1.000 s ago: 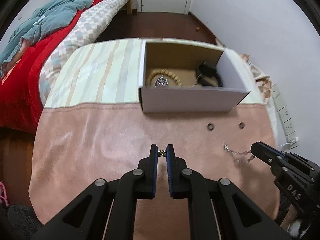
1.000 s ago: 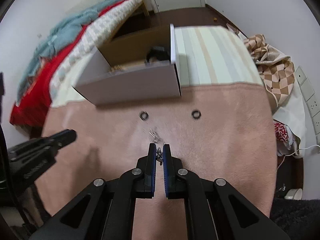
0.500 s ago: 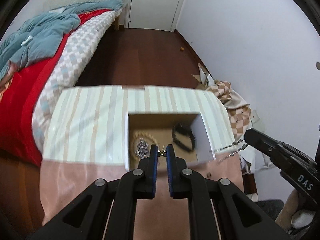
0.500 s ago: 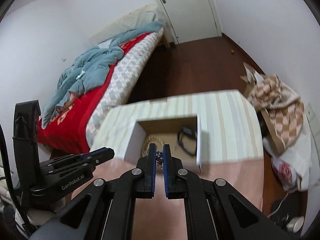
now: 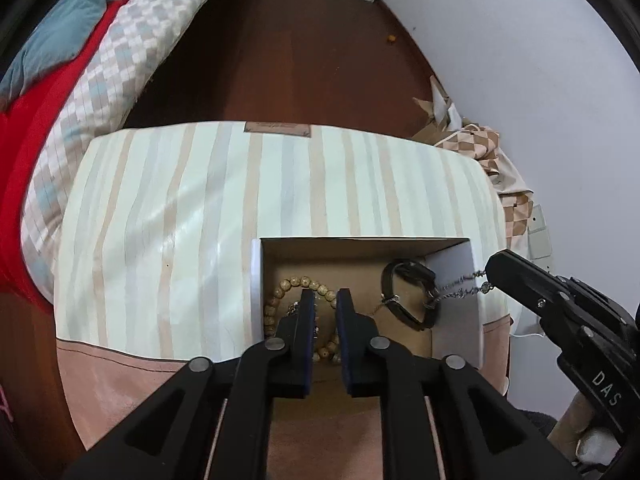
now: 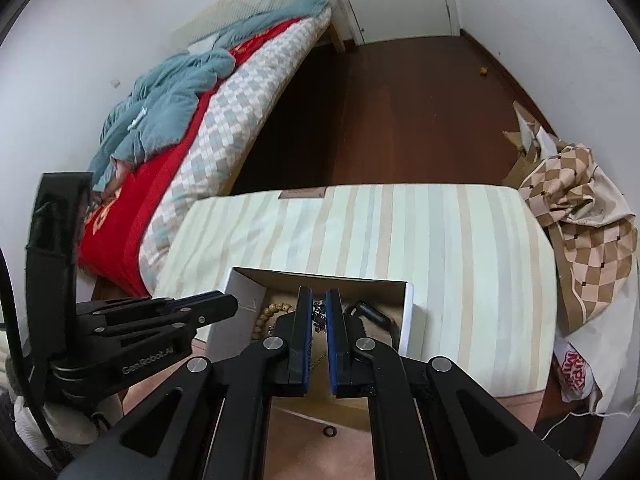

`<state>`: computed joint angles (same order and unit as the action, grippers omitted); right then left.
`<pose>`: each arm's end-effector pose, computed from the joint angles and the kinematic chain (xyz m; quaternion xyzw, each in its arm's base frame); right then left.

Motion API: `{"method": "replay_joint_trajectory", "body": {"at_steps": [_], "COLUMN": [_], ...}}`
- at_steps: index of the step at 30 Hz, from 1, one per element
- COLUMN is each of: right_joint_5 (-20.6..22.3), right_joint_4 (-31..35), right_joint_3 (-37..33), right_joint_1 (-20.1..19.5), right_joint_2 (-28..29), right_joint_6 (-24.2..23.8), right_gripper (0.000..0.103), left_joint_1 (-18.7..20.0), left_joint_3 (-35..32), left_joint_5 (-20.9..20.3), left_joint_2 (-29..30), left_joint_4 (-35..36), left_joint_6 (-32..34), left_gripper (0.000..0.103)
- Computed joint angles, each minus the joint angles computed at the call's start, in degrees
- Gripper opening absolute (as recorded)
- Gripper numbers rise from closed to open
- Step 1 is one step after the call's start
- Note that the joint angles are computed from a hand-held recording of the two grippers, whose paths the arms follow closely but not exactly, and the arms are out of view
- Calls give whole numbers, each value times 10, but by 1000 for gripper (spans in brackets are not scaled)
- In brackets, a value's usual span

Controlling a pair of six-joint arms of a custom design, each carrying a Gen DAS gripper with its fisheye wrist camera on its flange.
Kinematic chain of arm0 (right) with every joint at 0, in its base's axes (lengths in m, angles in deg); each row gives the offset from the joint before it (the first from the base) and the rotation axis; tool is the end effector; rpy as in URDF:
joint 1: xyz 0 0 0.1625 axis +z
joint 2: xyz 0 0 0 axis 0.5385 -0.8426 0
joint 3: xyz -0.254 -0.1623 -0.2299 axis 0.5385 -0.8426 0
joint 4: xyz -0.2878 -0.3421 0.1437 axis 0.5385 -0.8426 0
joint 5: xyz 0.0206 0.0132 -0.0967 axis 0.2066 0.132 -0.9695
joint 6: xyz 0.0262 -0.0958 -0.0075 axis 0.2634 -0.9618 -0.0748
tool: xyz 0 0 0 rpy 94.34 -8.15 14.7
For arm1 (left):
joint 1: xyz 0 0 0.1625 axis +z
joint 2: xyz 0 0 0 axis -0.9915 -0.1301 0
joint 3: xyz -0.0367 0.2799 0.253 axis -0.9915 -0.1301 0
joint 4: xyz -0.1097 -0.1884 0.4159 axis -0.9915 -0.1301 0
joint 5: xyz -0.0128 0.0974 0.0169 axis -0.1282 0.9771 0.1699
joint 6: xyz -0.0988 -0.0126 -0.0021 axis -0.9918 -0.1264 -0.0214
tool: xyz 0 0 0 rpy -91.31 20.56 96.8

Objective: Organize jewelry
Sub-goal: 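Carry the earring and coin-charm bracelet into the white box and release, then withdraw both tools from the box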

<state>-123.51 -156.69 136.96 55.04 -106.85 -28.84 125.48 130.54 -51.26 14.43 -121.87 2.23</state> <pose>0.0770 -0.7065 0.3772 0.2409 -0.9418 0.1405 0.1878 -0.4499 -0.6838 -0.0042 -0.0479 0.9401 -0.1851 0.2823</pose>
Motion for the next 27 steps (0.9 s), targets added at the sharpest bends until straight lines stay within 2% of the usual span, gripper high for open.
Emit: {"method": "replay_joint_trajectory", "body": {"at_steps": [1, 2, 3, 9, 12, 14, 15, 17, 18, 19, 21, 24, 26, 27], "right_joint_5": [-2, -2, -1, 21, 5, -12, -16, -11, -11, -10, -17, -63, -110, -135], "right_joint_4": [5, 13, 23, 76, 124, 139, 139, 141, 136, 128, 115, 43, -26, -63], "right_joint_3": [-6, -13, -20, -54, -84, -93, -91, -88, -84, -78, -68, -26, 14, 34], "right_joint_1": [-1, -2, -3, -4, -2, -2, -3, -6, -6, -6, -4, 7, 16, 21], "right_joint_2": [6, 13, 17, 37, 61, 70, 69, 64, 61, 55, 46, 20, 2, -5], "right_joint_6": [0, 2, 4, 28, 40, 52, 57, 59, 60, 58, 52, 23, -6, -22], "right_gripper": [6, 7, 7, 7, 8, 8, 12, 38, 59, 64, 64, 65, 75, 85], "left_joint_1": [0, -1, -3, -7, -8, -10, -12, -15, -17, -19, -24, -33, -39, -41], "left_joint_3": [1, 7, 13, 26, 25, 24, 28, 37, 39, 44, 50, 62, 67, 70], "left_joint_5": [5, 9, 17, 44, 56, 66, 71, 82, 86, 92, 104, 123, 136, 139], "left_joint_2": [0, -4, -7, -21, -24, -25, -28, -34, -36, -39, -44, -49, -50, -51], "left_joint_4": [0, -5, -9, -3, 14, 36, 39, 46, 50, 53, 63, 78, 97, 103], "left_joint_6": [-2, -3, -8, -29, -40, -54, -57, -67, -71, -77, -87, -100, -115, -121], "left_gripper": [38, 52, 74, 77, 93, 94, 95, 95, 96, 98, 100, 101, 102, 102]}}
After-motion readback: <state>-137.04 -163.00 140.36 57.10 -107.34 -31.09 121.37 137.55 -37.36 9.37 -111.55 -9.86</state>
